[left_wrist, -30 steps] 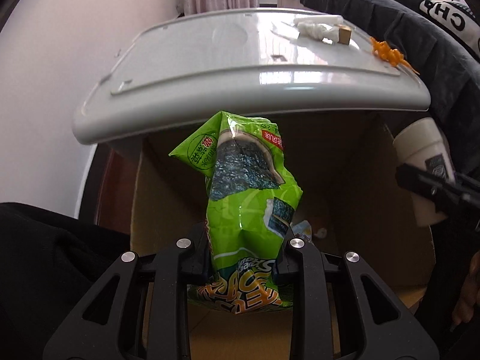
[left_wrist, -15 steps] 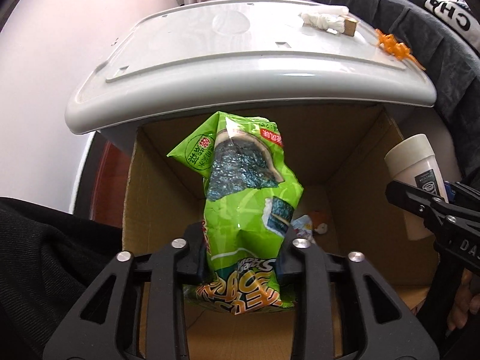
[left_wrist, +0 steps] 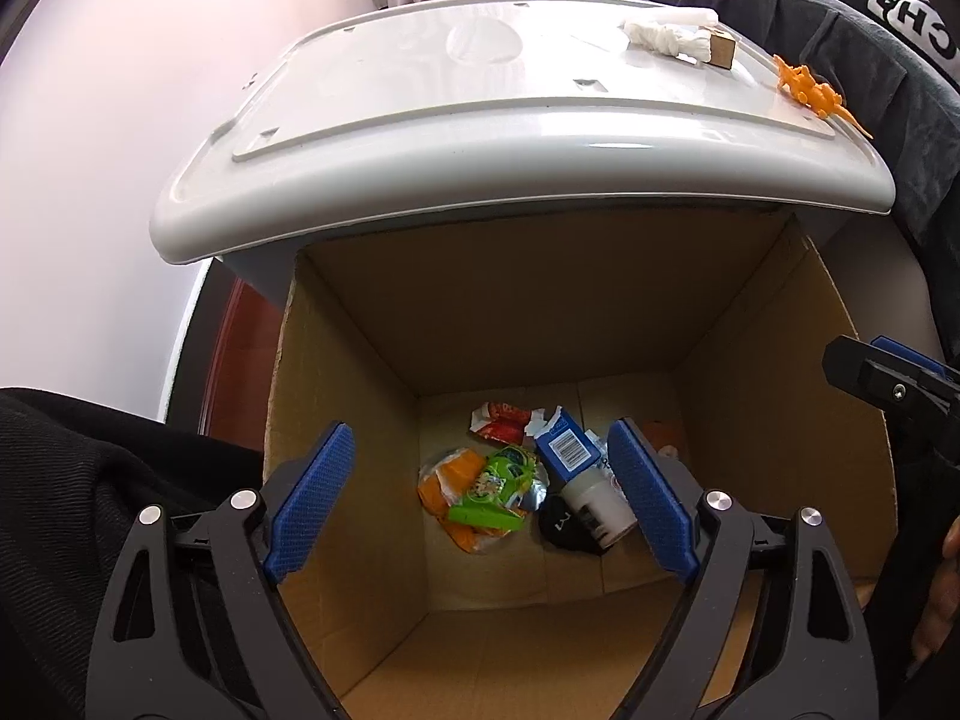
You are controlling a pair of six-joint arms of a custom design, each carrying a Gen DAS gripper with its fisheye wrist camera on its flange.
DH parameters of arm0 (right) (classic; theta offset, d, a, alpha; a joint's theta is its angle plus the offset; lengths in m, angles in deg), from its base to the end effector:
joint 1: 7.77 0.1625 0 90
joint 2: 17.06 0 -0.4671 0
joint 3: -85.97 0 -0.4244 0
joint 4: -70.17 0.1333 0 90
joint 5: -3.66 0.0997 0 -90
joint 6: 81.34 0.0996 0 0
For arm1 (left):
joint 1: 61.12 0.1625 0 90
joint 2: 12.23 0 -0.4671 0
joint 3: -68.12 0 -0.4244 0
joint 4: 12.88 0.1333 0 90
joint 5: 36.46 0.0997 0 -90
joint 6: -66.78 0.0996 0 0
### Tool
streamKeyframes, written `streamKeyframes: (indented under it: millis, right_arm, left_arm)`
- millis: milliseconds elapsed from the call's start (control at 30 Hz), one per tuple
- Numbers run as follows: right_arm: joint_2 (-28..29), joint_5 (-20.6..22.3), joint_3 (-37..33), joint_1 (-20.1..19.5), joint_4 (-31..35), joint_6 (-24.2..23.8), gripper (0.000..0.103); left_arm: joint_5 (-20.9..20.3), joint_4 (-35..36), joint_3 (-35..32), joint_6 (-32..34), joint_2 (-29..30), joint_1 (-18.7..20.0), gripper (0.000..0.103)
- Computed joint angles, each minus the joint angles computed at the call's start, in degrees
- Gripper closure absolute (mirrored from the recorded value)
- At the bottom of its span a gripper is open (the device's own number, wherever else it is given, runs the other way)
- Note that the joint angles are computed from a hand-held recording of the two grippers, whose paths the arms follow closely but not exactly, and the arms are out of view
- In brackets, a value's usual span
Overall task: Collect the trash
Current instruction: 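Carry the snack bag and jar over the cardboard box and open both tools, then reach the right tool to the orange toy dinosaur and close on it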
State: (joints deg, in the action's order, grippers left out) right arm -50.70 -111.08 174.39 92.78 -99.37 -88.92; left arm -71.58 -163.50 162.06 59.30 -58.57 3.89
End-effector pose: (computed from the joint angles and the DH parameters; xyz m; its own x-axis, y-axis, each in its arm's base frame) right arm 0.2296 -0.7324 0.0342 -0.8949 -0.1118 0.4320 -0.2868 0.8857 -0.3650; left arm -0.1090 -0.7421 0.1537 -0.6478 -0.0396 -0.7608 0.3301 0.8855 -0.3271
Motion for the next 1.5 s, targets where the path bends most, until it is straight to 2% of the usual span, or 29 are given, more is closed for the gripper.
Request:
streamKeyframes:
  millis: [233,333,433,567,767,933,1033,1233,1367,1433,1500]
  right_arm:
    - [-0.1,1.1,-1.7,0.3,3.5,-0.3,0.024]
    - [-0.2,1.2,-4.4,0.5,7.0,-2.9,0.024]
    - [0.0,0.3,-8.9,0.6,10.8,-7.6,0.024]
    - [1.7,-3.2,-17.8,0.3,15.1,-13.4,0.023]
    - [6.8,-7.5,-32.9,-1.4,17.8,-22.9,0.021]
    - [14.2,-9.7,-48.5,-3.0,26.8,-24.6,0.021]
    - [18.4,-10.5,-55.4,-3.6,29.3,-28.1,0.021]
    - [24.2,-8.9,-67.1,-5.2,38.9,-26.4,0.023]
    - [22.7,-7.3,-63.8,-5.9,36.8,-24.4,0.026]
    - [21.8,-7.3,-61.8,-5.8,34.8,-23.4,0.034]
    - [20.7,-5.3,-60.1,-5.9,35.1,-20.7,0.056]
  left_arm:
    - [-1.1,0.0,0.0,0.0,-0.2,0.2,0.019]
    - [-1.8,-0.8,0.3,0.5,-0.4,0.1,0.019]
    - [-2.3,-2.2,0.7,1.6,-0.5,0.1,0.019]
    - [-2.6,-2.6,0.7,2.3,-0.4,0.0,0.019]
    - [-3.0,-3.5,0.6,4.1,0.2,-0.1,0.019]
    - [-3.6,-3.7,-0.1,5.2,0.9,-0.3,0.019]
    - [-3.9,-3.9,-0.4,6.2,1.4,-0.4,0.019]
    - [-3.9,-5.1,-0.6,7.5,1.8,-0.7,0.019]
    - [-4.6,-4.6,-0.9,6.5,1.9,-0.5,0.019]
    - [-5.1,-4.0,-1.3,5.8,1.9,-0.3,0.019]
    - [-5.4,-3.7,-1.4,5.2,1.8,-0.3,0.019]
